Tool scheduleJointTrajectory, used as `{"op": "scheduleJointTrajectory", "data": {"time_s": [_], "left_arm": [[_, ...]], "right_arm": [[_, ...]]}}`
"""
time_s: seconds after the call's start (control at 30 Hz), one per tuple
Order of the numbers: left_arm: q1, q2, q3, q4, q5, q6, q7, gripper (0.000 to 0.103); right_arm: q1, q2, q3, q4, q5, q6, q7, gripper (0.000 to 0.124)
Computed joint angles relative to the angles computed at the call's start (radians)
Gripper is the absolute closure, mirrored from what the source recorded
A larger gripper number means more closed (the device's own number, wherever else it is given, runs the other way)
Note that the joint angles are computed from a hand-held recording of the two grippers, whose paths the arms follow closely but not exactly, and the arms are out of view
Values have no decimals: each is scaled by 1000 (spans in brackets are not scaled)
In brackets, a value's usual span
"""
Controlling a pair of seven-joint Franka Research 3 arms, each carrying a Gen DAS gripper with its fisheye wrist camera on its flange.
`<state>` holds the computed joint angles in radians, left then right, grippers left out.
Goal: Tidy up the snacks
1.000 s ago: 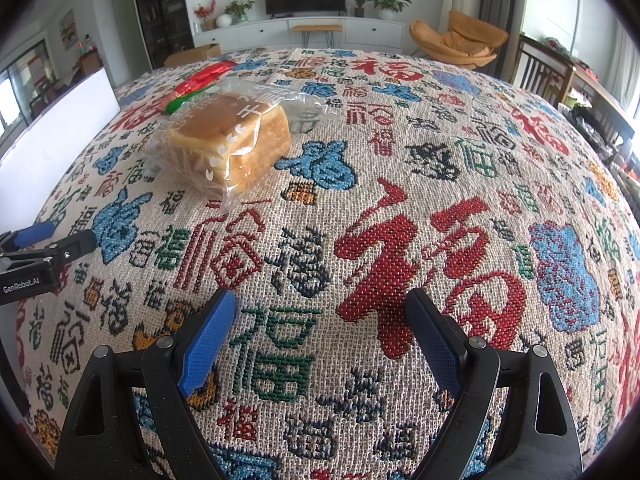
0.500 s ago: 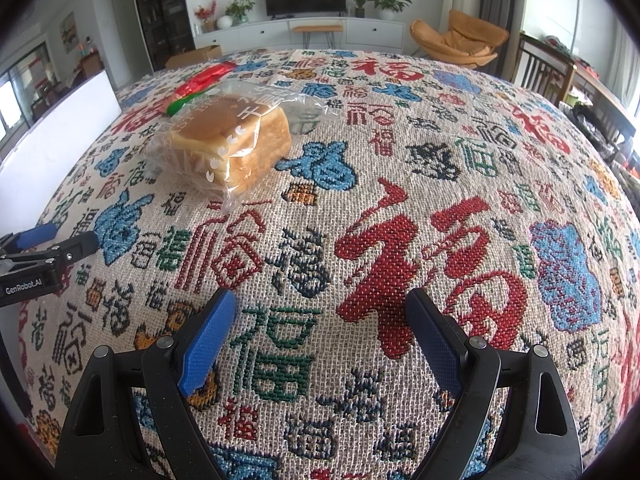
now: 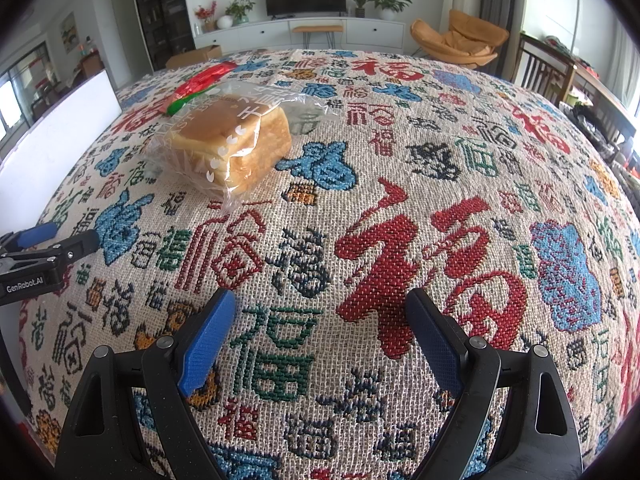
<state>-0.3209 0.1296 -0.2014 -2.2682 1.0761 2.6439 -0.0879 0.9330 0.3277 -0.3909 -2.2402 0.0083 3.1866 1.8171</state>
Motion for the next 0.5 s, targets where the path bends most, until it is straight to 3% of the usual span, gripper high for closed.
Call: {"op": "scheduleJointTrajectory", "data": {"time_s": [0.4, 0.5], "left_arm": [[-4, 9, -1, 14, -13, -24, 7, 0], [-1, 5, 4, 7, -4, -7, -8, 0]], "right_arm": [[-49, 2, 56, 3, 35, 13, -32, 34], [-32, 2, 39, 3, 41, 9, -37, 34]]}}
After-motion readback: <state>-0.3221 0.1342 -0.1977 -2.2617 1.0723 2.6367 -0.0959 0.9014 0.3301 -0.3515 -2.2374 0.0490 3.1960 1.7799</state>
